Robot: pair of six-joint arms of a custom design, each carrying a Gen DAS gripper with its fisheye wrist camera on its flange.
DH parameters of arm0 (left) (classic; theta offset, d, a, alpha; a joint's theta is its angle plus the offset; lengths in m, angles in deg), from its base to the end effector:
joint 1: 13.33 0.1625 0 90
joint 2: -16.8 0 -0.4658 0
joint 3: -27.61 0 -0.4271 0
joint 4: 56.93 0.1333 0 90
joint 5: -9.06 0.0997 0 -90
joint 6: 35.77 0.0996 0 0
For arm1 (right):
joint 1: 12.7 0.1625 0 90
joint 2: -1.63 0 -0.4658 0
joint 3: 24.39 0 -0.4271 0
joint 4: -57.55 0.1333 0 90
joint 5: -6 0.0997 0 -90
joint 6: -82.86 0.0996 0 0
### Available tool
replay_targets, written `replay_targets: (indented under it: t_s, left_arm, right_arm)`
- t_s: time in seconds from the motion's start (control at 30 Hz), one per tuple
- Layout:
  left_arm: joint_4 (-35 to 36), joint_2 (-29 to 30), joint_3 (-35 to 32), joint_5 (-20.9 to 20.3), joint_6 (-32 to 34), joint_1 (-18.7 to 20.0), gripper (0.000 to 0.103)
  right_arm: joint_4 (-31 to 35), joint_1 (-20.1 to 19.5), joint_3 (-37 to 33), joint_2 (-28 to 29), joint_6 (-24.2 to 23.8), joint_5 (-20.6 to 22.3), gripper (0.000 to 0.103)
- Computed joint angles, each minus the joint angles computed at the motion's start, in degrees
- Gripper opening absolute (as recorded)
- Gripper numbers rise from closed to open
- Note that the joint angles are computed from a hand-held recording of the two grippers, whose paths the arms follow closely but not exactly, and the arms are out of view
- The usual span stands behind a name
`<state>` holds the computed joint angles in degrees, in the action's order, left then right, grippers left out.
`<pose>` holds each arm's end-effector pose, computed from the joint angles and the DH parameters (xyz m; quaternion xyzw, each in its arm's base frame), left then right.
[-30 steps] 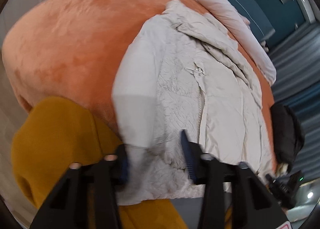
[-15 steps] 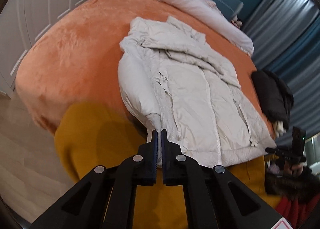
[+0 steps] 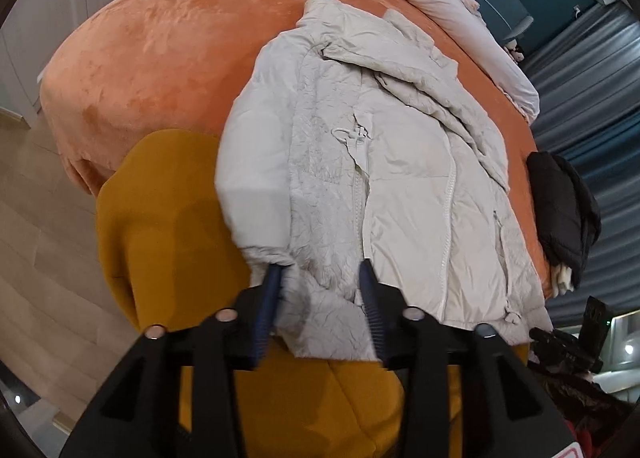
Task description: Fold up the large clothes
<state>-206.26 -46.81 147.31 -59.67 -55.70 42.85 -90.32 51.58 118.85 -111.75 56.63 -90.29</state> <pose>-0.1654 -0.5513 0.1383 0.1136 0.9759 -0.1082 0.1520 -0.0286 -0.3415 0.3368 -0.0090 -0.9689 0.1939 0.1537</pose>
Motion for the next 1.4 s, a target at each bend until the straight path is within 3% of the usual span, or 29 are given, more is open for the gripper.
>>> replay_targets:
  t_s: [0.1,0.23,0.3,0.33,0.47,0.67,0.87,1.0,1.17,1.4]
  left_arm:
    - [-0.9,1.5,-0.1,1.7,-0.4,-0.6,0.049]
    - [-1.5,2.7,-0.6,2.4,-1.4,0.1,0.048]
    - [-2.4,2.7,-0.5,2.4,-1.5,0.2,0.031]
    - [-2.6,2.5,-0.4,2.5,-0.8,0.2,0.007]
    - [-4.5,1.0,-0.5,-0.6,0.1,0.0,0.002]
    - [-12.0,0.7,-4.2,-0.8,5.0,-3.4,0.001]
    - [-18.6,6.6,-14.5,2.1,15.3,-5.1,0.001]
    - [-20.6,13.5,-23.7,4.7,19.8,-4.6,0.001]
    - [-17.2,23.5,-38.3,7.7,21.4,-2.4,0.001]
    - [-10.6,36.4,-57.1,13.4,25.5,-0.2,0.001]
  right_arm:
    - [-1.0,-0.9,0.5,0.6,1.7,0.4,0.020]
    - [-3.9,-1.3,1.3,1.8,2.0,0.9,0.021]
    - [-5.1,-1.5,1.8,1.6,1.4,2.3,0.016]
    - [-5.5,-1.5,2.0,1.0,0.7,3.4,0.013]
    - [-6.0,-0.5,1.5,-0.9,0.1,7.0,0.009]
    - [-12.0,3.4,-2.4,-1.2,2.1,10.6,0.008]
    - [-24.3,4.6,-8.8,4.9,6.4,14.8,0.007]
    - [-33.0,6.1,-14.7,13.7,8.7,13.6,0.007]
    - [-39.0,5.9,-24.0,24.7,15.0,12.4,0.007]
    - [-41.1,4.6,-34.8,35.5,21.9,8.7,0.007]
